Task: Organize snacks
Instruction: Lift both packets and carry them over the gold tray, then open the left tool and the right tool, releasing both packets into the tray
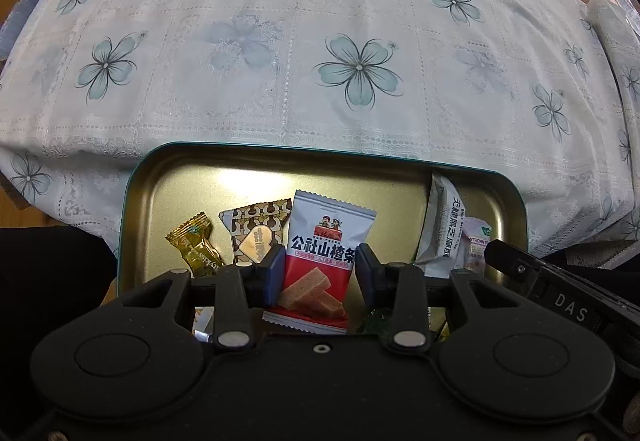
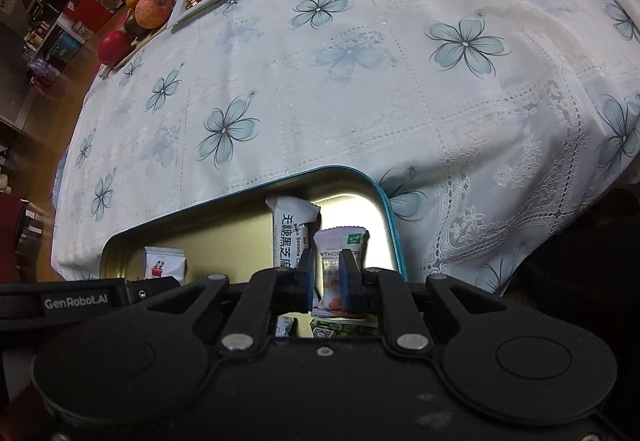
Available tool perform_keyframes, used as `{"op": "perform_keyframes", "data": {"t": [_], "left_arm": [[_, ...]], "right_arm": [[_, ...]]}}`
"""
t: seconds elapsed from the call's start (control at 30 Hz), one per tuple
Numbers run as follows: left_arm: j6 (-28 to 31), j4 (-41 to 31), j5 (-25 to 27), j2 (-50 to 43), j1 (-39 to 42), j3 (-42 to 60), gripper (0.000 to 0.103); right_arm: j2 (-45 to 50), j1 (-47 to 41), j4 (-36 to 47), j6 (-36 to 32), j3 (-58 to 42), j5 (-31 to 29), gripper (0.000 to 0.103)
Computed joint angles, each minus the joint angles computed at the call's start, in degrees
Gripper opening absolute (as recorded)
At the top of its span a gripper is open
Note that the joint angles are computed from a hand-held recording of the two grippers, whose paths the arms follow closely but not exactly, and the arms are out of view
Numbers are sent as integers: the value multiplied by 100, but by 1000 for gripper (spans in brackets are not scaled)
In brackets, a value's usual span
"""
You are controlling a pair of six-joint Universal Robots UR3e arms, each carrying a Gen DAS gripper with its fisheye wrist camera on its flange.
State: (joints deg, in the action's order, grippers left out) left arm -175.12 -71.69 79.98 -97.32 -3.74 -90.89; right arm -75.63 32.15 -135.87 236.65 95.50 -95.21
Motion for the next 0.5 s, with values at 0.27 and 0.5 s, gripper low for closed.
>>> {"op": "perform_keyframes", "data": {"t": [0.27,0.5], "left_arm": [[-75,282,234,-14,-127,-137,45],[-41,413,242,216,-17,-358,45]], "right_arm": [[104,-40,-171,-128,-69,87,18],[129,32,-216,-164,-106,2,18]]}}
